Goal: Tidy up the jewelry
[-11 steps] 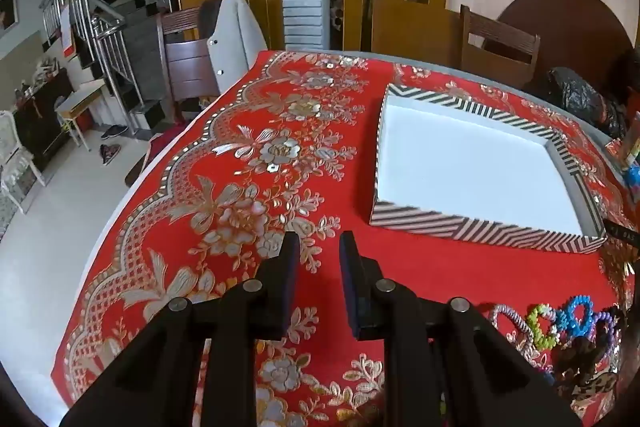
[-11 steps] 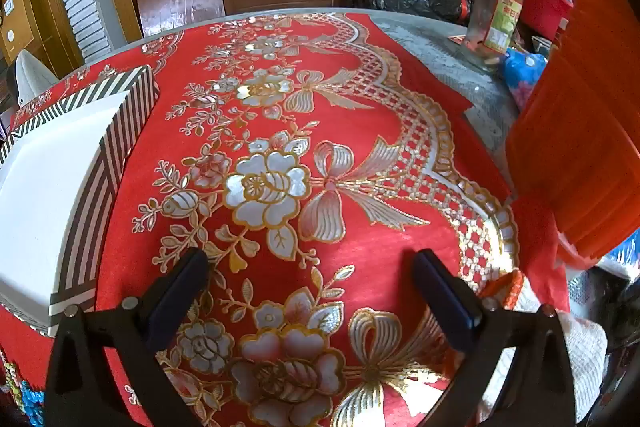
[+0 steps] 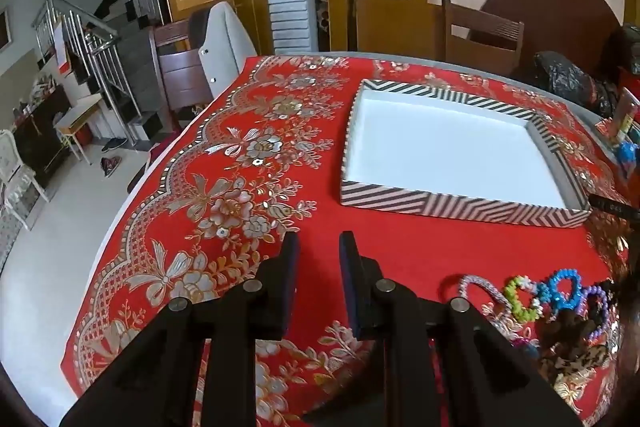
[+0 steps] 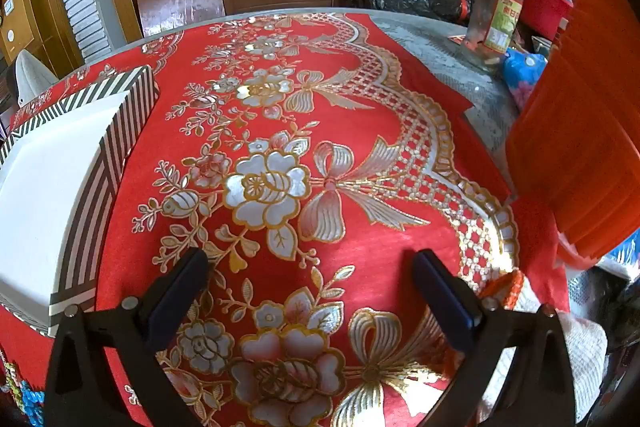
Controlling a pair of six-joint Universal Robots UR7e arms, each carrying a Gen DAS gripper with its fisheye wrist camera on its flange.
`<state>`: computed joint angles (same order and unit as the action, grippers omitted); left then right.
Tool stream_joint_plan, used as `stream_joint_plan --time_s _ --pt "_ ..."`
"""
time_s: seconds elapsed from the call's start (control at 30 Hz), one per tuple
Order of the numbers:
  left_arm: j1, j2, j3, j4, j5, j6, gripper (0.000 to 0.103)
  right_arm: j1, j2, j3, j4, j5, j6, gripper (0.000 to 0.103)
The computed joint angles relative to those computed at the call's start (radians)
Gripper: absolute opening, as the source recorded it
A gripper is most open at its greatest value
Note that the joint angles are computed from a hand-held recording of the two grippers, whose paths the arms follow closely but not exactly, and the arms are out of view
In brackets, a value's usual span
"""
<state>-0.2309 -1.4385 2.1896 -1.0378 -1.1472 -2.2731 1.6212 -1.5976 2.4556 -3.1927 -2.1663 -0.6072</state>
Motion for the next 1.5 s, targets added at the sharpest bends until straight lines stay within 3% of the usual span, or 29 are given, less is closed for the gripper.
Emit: stream_joint_plan --time_s 0.17,0.33,0.43,0.63,0.9,1.0,1.1,1.27,1.5 --pt "-0.012 0.039 -0.031 0.008 0.001 -0.003 0.018 0.001 0.001 0.0 0.0 -0.001 -0.002 0.103" --pt "-0.027 0.054 -0.037 0.01 -0.009 -0.008 0.018 0.023 -0.058 -0.025 0.211 -0.057 0.049 0.103" --pt "-0.034 0.057 -0.034 -0.002 -0.008 -0.007 0.018 0.059 -0.098 0.03 0.171 -0.099 0.011 0.103" --pt "-0.035 0.062 -0.026 -0.034 -0.015 -0.006 0.018 0.191 -0.287 0.097 0.271 -0.085 0.009 0.103" --pt "-0.041 0.066 -0.018 -0.067 -0.014 -0.002 0.018 0.435 -0.361 0.138 0.297 -0.161 0.062 0.103" --pt "-0.043 0.077 -0.023 -0.065 -0.014 0.0 0.018 0.493 -0.39 0.16 0.304 -0.139 0.089 0.103" --pt "-0.048 0.082 -0.023 -0.067 -0.017 -0.005 0.018 0.514 -0.41 0.163 0.356 -0.107 0.135 0.103" --pt "-0.058 0.085 -0.019 -0.062 -0.033 -0.018 0.018 0.569 -0.4 0.173 0.382 -0.145 0.189 0.103" --pt "-0.074 0.086 -0.017 -0.044 -0.051 -0.03 0.018 0.565 -0.417 0.18 0.444 -0.123 0.222 0.103"
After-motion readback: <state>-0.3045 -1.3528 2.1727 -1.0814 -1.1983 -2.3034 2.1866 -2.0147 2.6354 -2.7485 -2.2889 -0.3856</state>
